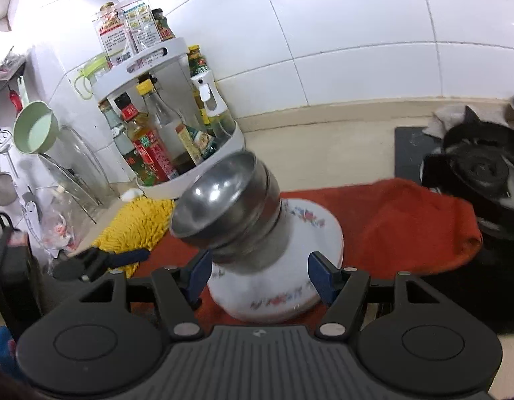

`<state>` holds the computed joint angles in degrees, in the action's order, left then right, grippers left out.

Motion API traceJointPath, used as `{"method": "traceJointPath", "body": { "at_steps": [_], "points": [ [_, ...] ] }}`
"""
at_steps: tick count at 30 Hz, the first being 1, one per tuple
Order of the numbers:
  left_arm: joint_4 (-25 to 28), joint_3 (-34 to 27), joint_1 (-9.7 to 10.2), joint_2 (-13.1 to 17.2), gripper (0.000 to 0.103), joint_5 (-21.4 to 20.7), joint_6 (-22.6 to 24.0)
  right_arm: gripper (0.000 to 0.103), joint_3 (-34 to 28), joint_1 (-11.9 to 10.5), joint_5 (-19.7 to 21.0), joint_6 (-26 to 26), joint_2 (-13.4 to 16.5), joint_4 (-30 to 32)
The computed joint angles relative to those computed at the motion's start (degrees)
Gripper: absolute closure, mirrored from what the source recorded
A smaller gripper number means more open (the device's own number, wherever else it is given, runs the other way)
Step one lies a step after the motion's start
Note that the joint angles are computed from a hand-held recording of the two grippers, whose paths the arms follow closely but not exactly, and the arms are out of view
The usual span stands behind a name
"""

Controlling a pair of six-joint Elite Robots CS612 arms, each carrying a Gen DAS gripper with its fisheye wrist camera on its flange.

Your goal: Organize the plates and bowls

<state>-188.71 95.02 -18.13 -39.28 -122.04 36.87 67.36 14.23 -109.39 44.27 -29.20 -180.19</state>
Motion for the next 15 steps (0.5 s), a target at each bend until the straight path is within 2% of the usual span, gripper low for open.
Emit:
{"method": "traceJointPath", "body": {
  "at_steps": [9,15],
  "points": [
    [-0.59,1.40,0.23,-1.17,0.000,3.01,-4.13,0.044,-0.65,2.32,-3.45,2.10,0.40,2.37],
    [-1.58,3.44,0.18,-2.27,0.000,5.03,-5.33,0.043,-1.23,3.60,-7.36,6.20,0.49,7.38]
  ]
}}
